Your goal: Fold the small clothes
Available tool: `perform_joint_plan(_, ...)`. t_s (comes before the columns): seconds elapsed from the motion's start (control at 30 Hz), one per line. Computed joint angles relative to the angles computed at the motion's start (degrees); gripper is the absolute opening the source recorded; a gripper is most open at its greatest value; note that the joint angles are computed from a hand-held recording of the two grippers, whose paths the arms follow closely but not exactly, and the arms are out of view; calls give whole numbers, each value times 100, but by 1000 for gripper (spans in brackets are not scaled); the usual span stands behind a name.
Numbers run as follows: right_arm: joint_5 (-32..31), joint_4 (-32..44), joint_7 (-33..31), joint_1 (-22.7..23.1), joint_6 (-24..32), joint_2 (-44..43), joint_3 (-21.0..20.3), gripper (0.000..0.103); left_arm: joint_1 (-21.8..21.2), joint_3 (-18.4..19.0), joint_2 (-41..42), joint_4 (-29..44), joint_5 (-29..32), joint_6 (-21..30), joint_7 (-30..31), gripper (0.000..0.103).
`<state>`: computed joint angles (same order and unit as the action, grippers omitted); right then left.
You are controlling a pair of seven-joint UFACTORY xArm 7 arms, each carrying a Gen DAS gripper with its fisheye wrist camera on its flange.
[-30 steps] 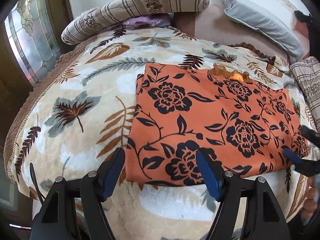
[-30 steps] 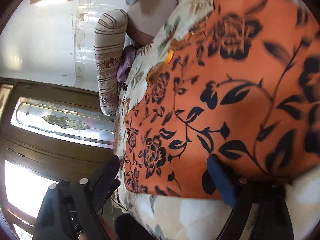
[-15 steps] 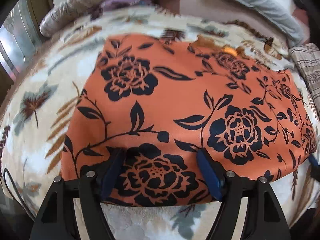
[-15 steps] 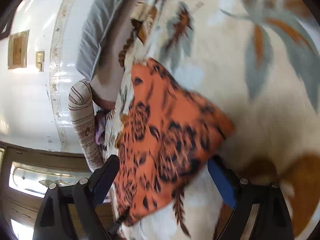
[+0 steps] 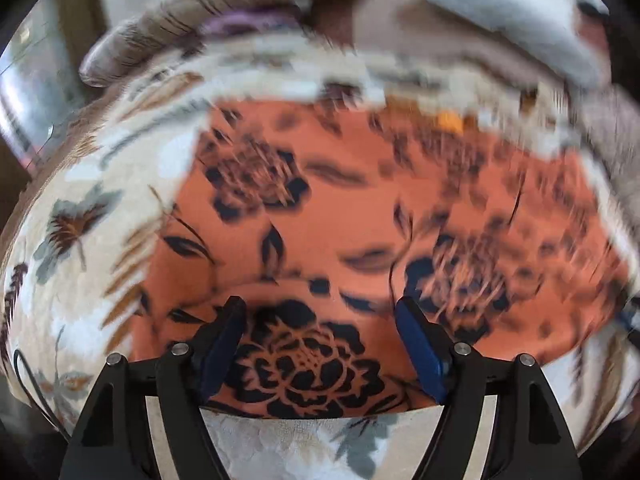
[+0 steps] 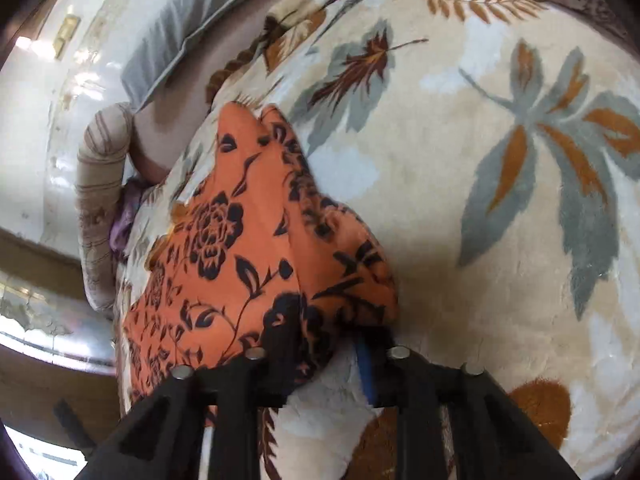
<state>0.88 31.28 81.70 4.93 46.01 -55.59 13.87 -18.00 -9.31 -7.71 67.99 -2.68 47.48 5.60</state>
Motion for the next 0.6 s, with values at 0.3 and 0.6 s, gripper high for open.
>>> perform_joint_plan(0.3, -320, 877, -1915, 107, -219, 812, -1123, 75, -2, -19, -82, -218, 128, -306, -110, 83)
perform_joint_plan(0.6, 1128, 1912, -4342, 519, -814, 3176, -2365, 70, -5, 21, 8, -71, -45, -135, -3, 83)
